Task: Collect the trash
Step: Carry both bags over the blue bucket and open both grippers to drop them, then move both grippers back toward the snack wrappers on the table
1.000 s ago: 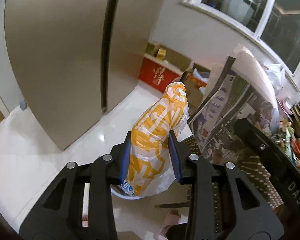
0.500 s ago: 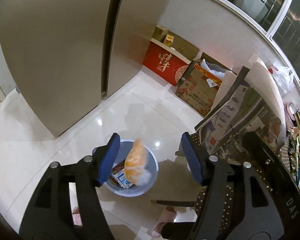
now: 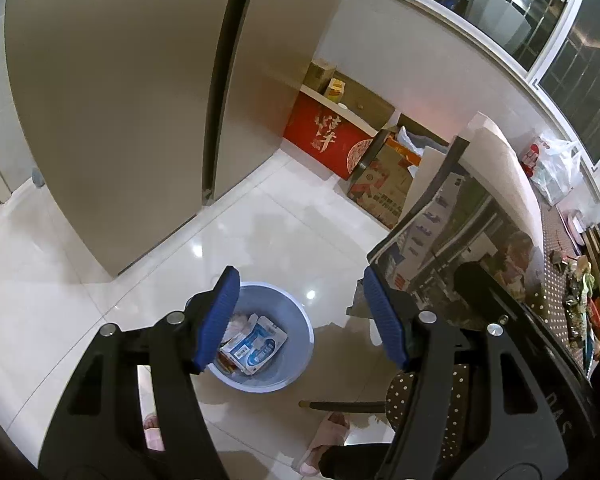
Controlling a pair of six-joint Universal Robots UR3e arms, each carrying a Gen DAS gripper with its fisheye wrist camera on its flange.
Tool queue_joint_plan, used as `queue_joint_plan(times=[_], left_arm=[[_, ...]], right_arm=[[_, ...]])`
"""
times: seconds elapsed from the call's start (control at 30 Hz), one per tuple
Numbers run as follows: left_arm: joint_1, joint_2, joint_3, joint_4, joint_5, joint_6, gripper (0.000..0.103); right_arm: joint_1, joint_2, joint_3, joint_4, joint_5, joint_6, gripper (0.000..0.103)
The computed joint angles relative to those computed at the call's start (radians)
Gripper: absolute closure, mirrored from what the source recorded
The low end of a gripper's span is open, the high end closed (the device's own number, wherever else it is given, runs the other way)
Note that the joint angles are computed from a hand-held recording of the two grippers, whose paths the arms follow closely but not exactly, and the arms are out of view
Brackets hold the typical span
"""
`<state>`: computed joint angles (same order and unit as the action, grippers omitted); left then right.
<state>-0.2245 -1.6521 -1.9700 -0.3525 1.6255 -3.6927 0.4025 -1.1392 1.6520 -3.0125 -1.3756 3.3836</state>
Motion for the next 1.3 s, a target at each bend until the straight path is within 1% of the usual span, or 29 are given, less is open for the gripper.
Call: queue_joint_plan(times=[0.2,0.3,0.33,0.37,0.4,0.43,0.5,0.67,0.9,1.07,1.17,1.27,1.3], left_arm=[[0.011,0.043,-0.022,0.0,0.018,-0.013,0.038],[0.016,0.051,-0.028,-0.001,0.038,-0.014,0.036],[0.02,0.052,-0.031,-0.002,0.04,-0.013,0.036],[0.024,0.05,-0.03,-0.017,0.047,-0.018,0.036],[0.029,0.051,-0.034,-0.02,0.046,-0.021,0.036],[0.036,0.058,-0.044,-0.018,0.038,-0.021,0.036],[0.042,0.068,-0.056,-0.019,0.035,-0.024,0.036],[0.019,0.076,-0.03,-0.044,0.046,-0.026,0.036],[-0.057,0.096,0.033,-0.087,0.074,-0.026,0.036],[-0.172,0.055,0.156,-0.139,0.118,-0.033,0.035],[-0.254,0.0,0.262,-0.177,0.15,-0.034,0.035],[-0.335,-0.074,0.388,-0.22,0.173,-0.03,0.034],[-0.363,-0.102,0.433,-0.235,0.18,-0.03,0.033]], right_arm=[[0.008,0.034,-0.058,-0.008,0.01,0.013,0.096],[0.021,0.072,-0.103,-0.024,-0.003,0.032,0.092],[0.025,0.083,-0.121,-0.015,-0.009,0.035,0.082],[0.027,0.092,-0.134,-0.006,-0.014,0.038,0.078],[0.029,0.099,-0.154,0.022,-0.022,0.042,0.068],[0.029,0.102,-0.154,0.019,-0.026,0.045,0.063],[0.033,0.096,-0.145,0.01,-0.046,0.042,0.062],[0.017,0.044,-0.08,-0.007,-0.045,0.052,0.062],[-0.021,-0.126,0.086,-0.041,-0.051,0.052,0.062],[-0.083,-0.3,0.233,-0.035,-0.052,0.045,0.061],[-0.152,-0.436,0.338,-0.02,-0.032,0.034,0.06],[-0.252,-0.593,0.443,0.024,0.007,0.013,0.059],[-0.312,-0.678,0.494,0.055,0.034,-0.004,0.059]])
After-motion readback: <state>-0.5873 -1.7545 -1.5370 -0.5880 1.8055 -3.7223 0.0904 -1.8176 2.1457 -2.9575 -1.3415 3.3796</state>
